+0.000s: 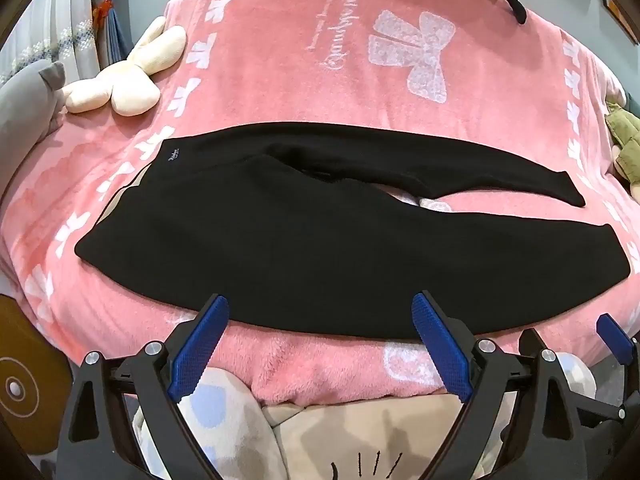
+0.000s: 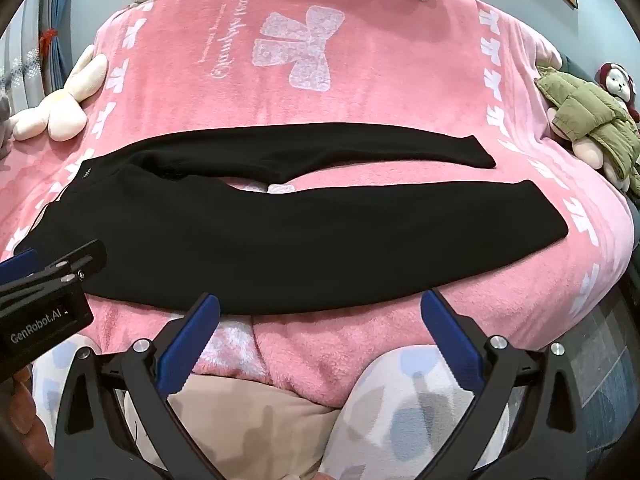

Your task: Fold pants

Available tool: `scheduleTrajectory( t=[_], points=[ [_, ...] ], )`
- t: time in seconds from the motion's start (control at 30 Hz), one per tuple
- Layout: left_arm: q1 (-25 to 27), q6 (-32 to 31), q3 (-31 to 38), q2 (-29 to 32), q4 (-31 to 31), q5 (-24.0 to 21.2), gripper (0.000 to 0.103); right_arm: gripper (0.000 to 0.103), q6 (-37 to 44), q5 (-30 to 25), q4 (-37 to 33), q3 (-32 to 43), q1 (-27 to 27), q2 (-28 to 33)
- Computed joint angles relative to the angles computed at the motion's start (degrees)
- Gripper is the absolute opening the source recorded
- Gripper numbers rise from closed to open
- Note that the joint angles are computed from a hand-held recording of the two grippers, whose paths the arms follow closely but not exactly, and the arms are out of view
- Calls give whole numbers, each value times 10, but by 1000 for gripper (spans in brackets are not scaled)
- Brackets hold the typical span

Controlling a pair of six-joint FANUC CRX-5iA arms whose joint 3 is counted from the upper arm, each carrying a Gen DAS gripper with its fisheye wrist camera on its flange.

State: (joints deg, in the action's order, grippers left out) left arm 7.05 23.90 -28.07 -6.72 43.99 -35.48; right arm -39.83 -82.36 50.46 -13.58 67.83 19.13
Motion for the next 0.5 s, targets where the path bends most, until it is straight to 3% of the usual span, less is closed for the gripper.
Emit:
scheduleTrajectory(
  t=[0.5],
  points=[
    [3, 8, 5, 2, -10, -4, 90, 98, 5, -4, -5, 4, -2, 3]
  ],
)
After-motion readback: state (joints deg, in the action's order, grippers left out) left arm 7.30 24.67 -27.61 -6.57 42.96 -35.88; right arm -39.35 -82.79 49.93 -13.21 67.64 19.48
